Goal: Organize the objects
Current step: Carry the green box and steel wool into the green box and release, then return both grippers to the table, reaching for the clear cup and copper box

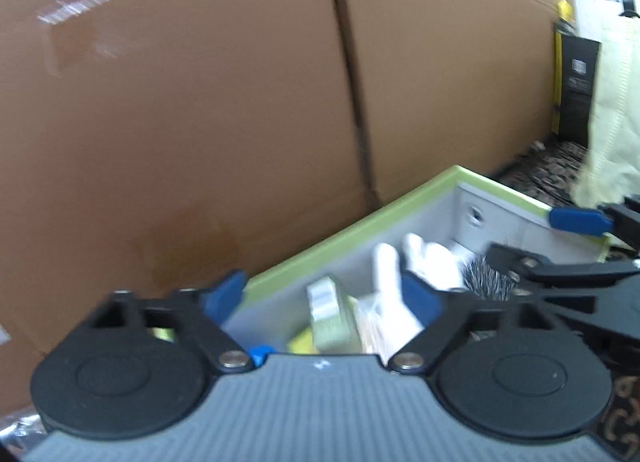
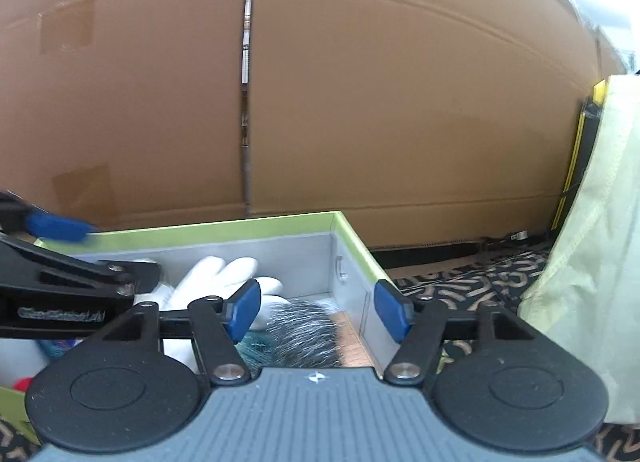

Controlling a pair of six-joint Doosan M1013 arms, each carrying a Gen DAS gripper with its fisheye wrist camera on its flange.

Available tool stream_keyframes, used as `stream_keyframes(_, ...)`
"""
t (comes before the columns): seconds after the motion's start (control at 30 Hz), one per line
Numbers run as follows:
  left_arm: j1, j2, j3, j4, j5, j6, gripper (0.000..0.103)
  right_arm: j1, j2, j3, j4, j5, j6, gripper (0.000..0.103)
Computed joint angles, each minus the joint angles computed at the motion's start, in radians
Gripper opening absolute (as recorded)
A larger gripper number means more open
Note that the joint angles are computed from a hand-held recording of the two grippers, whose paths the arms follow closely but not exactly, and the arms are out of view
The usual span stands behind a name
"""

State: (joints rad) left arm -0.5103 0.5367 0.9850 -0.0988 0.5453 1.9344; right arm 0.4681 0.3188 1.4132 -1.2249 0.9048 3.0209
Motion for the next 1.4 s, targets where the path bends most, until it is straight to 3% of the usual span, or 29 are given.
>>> stream_keyframes(0.03,0.002,-0.005,0.009,-0.009,-0.013,0.007,0.103,-0.001,-0.004,0.007,-0.001,-0.011,0.005,0.067)
stream_keyframes(0.17,0.011,-0.022,0.023,-0.009,-0.001,-0.023,0.103,0.008,-0.013,0.016,-0.005,-0.001,0.038,0.071)
stream_keyframes(0.4,0.044,-0.094,0.112,-0.014,-0.056,-0.048,0.103,0.061,-0.035,0.018,-0.087,0.040,0.091,0.076)
stream_keyframes(0.47,0.073,-0.122,0.141,-0.035,-0.065,-0.110,0.103,0.085,-0.041,0.016,-0.114,0.053,0.103,0.077)
stream_keyframes(0.6,0.157,-0.156,0.172,-0.196,-0.011,-0.128,0.103,0.140,-0.054,0.022,-0.186,0.049,0.159,0.082)
stream_keyframes(0.77,0.223,-0.202,0.258,-0.113,-0.040,-0.244,0.103,0.200,-0.050,0.026,-0.242,-0.015,0.210,0.085)
stream_keyframes(0.87,0.266,-0.217,0.287,-0.110,-0.009,-0.260,0.103,0.228,-0.037,0.024,-0.217,-0.081,0.215,0.085)
stream_keyframes(1.0,0.309,-0.219,0.317,-0.131,0.036,-0.268,0.103,0.250,0.004,-0.006,-0.109,-0.143,0.124,0.085)
stream_keyframes(1.13,0.336,-0.220,0.337,-0.111,0.045,-0.267,0.103,0.238,0.057,-0.056,0.043,-0.225,-0.037,0.084)
stream_keyframes(1.4,0.381,-0.158,0.257,-0.313,0.059,-0.001,0.102,0.174,0.215,-0.302,0.399,-0.258,-0.525,0.073)
